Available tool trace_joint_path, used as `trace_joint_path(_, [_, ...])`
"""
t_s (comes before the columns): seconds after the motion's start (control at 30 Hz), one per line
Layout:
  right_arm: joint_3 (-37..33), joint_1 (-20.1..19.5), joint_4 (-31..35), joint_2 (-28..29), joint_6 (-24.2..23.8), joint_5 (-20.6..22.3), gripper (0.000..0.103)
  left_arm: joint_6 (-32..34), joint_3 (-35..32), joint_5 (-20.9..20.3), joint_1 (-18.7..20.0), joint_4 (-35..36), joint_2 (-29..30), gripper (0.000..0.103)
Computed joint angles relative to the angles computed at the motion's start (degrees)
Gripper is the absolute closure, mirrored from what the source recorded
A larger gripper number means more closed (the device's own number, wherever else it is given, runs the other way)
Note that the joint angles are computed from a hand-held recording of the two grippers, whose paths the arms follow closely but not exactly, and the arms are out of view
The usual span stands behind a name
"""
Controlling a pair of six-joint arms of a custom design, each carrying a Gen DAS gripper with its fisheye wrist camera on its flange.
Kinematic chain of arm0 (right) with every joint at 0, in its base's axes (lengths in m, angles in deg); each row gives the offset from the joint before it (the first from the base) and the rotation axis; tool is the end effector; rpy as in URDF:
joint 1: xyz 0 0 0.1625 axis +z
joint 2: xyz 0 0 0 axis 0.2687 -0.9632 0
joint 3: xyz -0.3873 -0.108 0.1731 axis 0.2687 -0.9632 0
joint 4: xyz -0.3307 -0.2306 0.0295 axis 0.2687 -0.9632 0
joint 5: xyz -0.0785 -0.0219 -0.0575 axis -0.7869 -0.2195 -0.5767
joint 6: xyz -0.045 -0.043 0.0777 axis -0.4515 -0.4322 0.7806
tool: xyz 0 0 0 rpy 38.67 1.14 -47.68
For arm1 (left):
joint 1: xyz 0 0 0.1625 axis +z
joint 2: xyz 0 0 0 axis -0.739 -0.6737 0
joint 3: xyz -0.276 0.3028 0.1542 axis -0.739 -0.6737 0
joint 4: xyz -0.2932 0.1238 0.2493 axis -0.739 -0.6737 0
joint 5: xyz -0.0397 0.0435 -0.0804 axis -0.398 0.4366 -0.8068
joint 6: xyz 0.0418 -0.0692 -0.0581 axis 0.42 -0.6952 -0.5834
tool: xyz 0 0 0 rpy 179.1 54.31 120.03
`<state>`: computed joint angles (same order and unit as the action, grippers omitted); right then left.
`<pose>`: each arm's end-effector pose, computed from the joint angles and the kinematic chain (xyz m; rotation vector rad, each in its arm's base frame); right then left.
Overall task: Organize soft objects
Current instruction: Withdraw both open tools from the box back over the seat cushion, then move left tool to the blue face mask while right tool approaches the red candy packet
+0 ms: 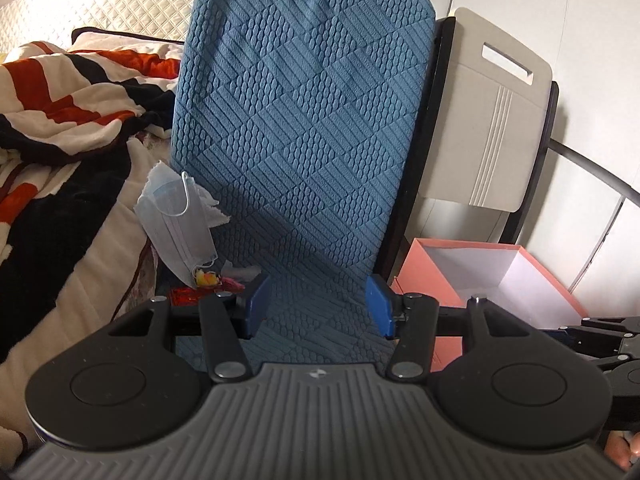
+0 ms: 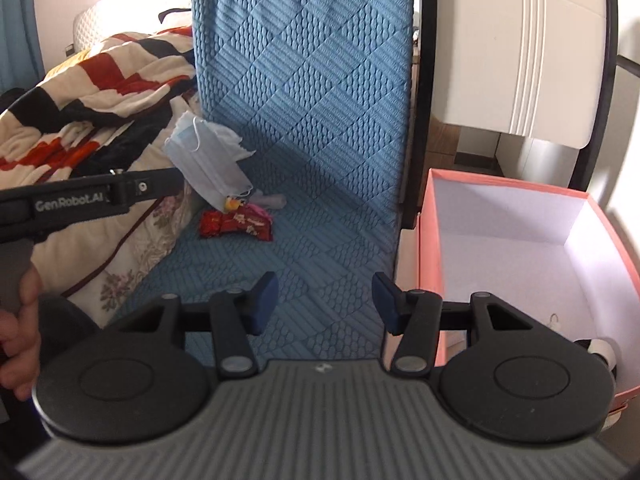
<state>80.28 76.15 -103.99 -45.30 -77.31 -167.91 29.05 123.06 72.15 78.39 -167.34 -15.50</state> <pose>0.1434 -0.6225 0.3492 1.2882 -2.3897 0.6770 -0.4014 -0.5083 0.0652 0.0071 1.9885 -1.4779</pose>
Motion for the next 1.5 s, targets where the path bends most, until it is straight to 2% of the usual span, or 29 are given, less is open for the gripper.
trace_joint_path(0.1, [0.9,-0.5,-1.1,0.3,-0.5,-0.4,0.049,-4.5,0.9,-0.9,0.6,4.1,-0.5,0.044])
trace_joint_path(0.4, [2.6,-2.0,-3.0,0.4,-0.6,-0.8,0.049,-12.4,1.4,-1.6,2.0,11.9,-0.5,0.044])
trace_joint_path(0.47, [2.8,-2.1,-3.2,0.5,-0.8,-0.7,0.049,-11.8,1.7,-1.7,2.2,10.1,-0.3,0.044])
trace_joint_path(0.53, [3.0,-2.3,-3.4,0.5,-0.9,-0.6,0.049,-8.3,2.1,-2.3,2.6,4.7,0.5,0.044])
trace_joint_path(0.67, [2.8,-2.6,-3.2,0.9,-1.1,-0.6,0.049,-9.6,1.8,-2.8,3.6,6.0,0.8,0.044])
trace_joint_path(0.9, [2.1,-2.9,-3.3,2.3,-2.1,-0.2,0.049,-1.6,0.9,-2.9,5.5,-4.7,3.0,0.044])
trace_joint_path(1.23, [-1.1,-2.8,-1.2,5.8,-1.5,1.3,0.049,1.7,-0.7,-3.9,8.1,-6.8,3.4,0.044])
trace_joint_path(1.37, [-2.8,-2.4,0.1,7.7,-0.5,1.2,0.049,4.8,-0.8,-4.3,9.0,-12.2,3.5,0.044])
trace_joint_path(1.5, [-5.1,-2.0,1.7,10.0,0.6,1.9,0.049,3.4,-0.9,-4.4,10.0,-10.7,2.7,0.044])
